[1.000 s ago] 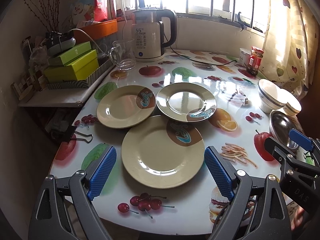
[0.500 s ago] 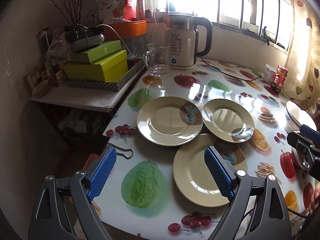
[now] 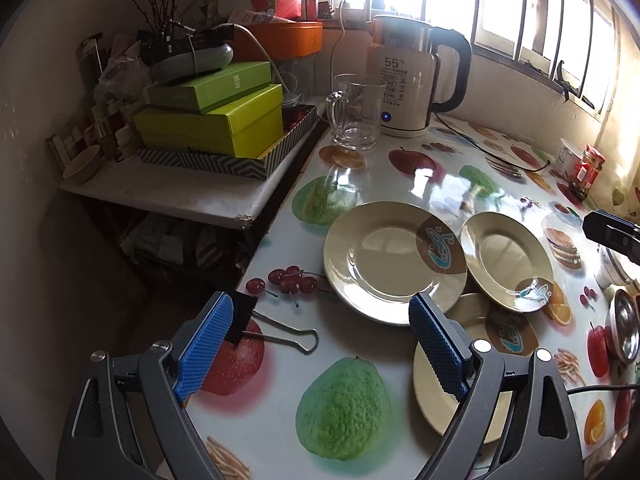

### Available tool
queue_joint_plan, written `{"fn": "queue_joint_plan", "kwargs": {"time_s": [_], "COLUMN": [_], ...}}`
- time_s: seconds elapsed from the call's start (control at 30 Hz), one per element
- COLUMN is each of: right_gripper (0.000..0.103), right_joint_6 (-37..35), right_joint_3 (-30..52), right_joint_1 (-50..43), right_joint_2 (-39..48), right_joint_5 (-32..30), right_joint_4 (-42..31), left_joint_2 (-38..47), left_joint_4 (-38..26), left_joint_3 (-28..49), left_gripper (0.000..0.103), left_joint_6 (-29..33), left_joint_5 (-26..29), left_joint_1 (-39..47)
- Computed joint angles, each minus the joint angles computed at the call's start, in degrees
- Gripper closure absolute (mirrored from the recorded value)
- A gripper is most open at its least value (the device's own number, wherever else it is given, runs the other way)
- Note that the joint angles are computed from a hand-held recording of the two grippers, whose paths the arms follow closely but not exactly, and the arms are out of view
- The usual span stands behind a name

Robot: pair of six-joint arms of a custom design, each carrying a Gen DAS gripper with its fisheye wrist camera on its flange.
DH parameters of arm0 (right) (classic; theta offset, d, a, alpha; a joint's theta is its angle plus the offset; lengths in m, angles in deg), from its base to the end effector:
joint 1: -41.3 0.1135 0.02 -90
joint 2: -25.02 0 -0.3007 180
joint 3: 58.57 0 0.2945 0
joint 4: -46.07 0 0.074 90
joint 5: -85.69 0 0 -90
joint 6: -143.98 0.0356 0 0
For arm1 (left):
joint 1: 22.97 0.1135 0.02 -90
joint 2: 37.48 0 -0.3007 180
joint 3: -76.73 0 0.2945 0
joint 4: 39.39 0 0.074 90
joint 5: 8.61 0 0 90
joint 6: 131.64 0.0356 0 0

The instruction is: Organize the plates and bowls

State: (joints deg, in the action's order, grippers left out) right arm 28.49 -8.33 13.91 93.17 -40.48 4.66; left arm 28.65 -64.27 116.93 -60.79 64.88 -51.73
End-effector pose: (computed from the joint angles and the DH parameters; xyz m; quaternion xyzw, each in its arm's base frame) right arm 0.2234 -0.0921 0.2137 -0.0669 0.9180 0.1561 0.3585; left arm 0.2078 -0.1025 0.1759 0.0301 0.9331 -0.0111 0.3582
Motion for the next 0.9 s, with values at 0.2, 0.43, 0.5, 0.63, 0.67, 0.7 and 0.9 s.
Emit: {"fn": "queue_joint_plan", "kwargs": {"time_s": [0.2,0.43,0.5,0.63,0.67,0.7,0.9], "right_gripper": [0.024,0.028,0.033,0.042,0.045,0.049,0.057], "right_joint_6": [4.77,7.15,7.33,7.25,7.26,7.39,8.5], "right_joint_3": [2.9,6.89,8.34,11.32,12.29,13.21,15.76], "right_joint_1": [7.6,14.76,15.91,17.86,18.27,18.63,20.18], "right_joint_2": [7.93,16.01,18.46,23.03,24.45,25.92,31.87], "right_joint_5": [5.0,10.38,10.23,10.56,10.9,11.11,10.89], "right_joint_4": [5.15,10.36,10.88,10.62,10.21,9.83,9.51], "left_joint_2": [5.58,12.46,14.42,17.11,17.97,18.89,22.04], "left_joint_4": [3.53,6.47,7.18,8.42,8.55,8.5,8.83], "left_joint_3": [0.71,2.89,3.52,4.6,5.14,5.69,7.0], "left_gripper": [0.014,0.039,0.039,0.05,0.052,0.054,0.058], "left_joint_6": [0.82,2.56,2.56,2.94,2.96,2.87,3.4], "left_joint_5": [6.99,11.0,12.38,13.16,14.19,14.83,15.72], "left_joint_1": [6.57,9.67,10.62,11.39,11.76,11.93,11.85]}}
